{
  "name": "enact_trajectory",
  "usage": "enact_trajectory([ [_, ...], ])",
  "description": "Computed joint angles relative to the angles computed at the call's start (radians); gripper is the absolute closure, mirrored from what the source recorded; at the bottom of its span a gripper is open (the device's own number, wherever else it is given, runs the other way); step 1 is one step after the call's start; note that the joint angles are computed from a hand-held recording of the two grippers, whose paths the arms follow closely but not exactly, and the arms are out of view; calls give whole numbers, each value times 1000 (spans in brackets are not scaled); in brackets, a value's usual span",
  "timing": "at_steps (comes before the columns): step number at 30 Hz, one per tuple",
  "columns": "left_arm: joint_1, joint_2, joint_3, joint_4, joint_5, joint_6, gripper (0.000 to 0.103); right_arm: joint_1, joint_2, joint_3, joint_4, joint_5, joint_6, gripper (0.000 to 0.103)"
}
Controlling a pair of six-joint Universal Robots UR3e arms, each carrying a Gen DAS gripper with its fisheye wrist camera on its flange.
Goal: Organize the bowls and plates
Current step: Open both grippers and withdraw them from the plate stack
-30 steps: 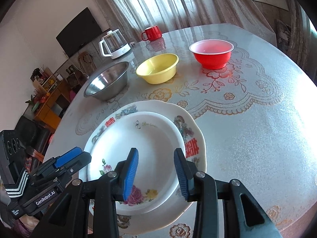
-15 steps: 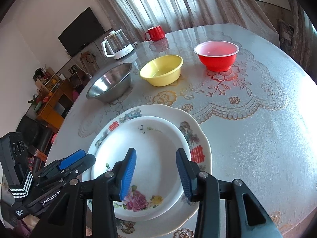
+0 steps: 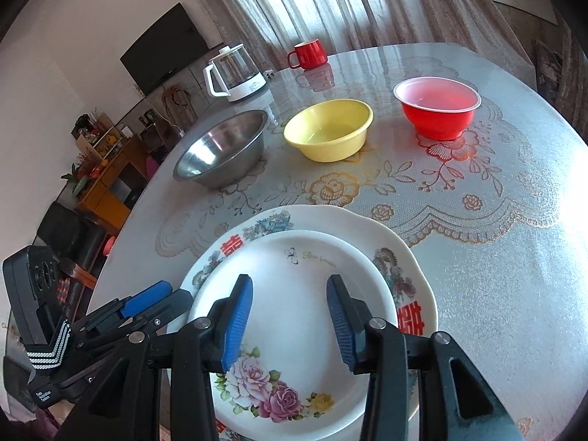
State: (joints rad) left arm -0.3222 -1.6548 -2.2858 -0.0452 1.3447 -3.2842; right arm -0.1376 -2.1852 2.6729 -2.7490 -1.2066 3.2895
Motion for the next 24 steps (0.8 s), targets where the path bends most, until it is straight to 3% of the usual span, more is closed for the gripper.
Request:
enact_trajectory([
  [11,60,-3,43,-41,-29,-8,56,7,180,-66,-106,41,15,61],
  [24,48,-57,122,-68,41,-19,56,108,436,-256,-182,9,56,61],
])
